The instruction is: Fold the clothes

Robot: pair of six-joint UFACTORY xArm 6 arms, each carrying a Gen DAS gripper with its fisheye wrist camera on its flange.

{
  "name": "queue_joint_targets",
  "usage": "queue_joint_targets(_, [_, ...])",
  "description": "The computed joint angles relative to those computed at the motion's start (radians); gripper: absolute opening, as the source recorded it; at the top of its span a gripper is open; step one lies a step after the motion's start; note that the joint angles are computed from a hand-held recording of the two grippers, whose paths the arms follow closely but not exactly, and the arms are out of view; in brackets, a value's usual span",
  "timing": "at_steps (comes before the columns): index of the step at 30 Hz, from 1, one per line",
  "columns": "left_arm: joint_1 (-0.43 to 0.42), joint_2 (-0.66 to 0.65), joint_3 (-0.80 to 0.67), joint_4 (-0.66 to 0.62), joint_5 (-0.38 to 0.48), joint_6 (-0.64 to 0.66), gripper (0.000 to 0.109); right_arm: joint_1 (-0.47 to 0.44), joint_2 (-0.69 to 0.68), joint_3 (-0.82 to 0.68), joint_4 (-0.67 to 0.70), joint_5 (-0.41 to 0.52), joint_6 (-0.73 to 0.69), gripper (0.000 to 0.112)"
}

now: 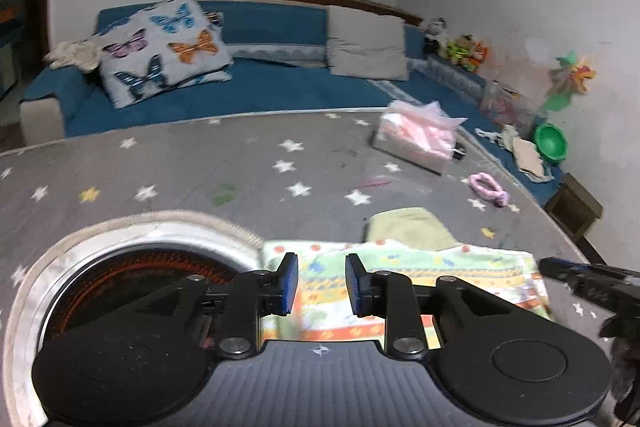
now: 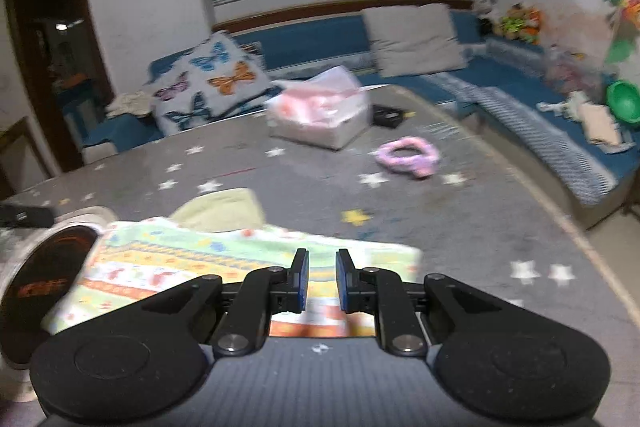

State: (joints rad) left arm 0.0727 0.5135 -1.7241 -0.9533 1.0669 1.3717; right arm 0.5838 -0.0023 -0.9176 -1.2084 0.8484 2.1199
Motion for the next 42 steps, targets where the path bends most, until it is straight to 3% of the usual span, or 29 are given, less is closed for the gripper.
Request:
queue_joint_targets(7, [-0.078,0.042,-0.003,0.042,-0.013,-0.006,0.026,-0.067,0.122,-0.09,-0.033,-0.152,-0.016,0.015])
queue_joint_targets(14, [-0.132,0.098,-0.013,0.078,-0.066,-0.021,0.026,-0.094,0.171,-0.13,-0.035,-0.176,-0.037,0.032])
queue_joint_targets(20, [-0.103,0.03,0.071,0.051,-0.066,0.05,0.028,-0.04,0.149,-0.127,-0.019,-0.141,-0.069,0.051])
queue_joint_targets(30, [-0.03,-0.139,0.309,0.005,-0.095,0.229,0.039,0.107,0.151,-0.135,0.013,-0.032,-0.036,0.054])
queue_joint_targets(35, [-0.008,-0.173,0.367,0.006,-0.116,0.251,0.05,0.173,0.177,-0.177,0.071,0.072,-0.096,0.058])
queue_joint_targets(37, [0.004,-0.19,0.385,0.003,-0.11,0.258,0.059,0.189,0.169,-0.174,0.067,0.081,-0.074,0.059])
queue_joint_targets(42, [0.031,-0.234,0.44,-0.003,-0.116,0.286,0.077,0.232,0.18,-0.188,0.087,0.126,-0.039,0.072])
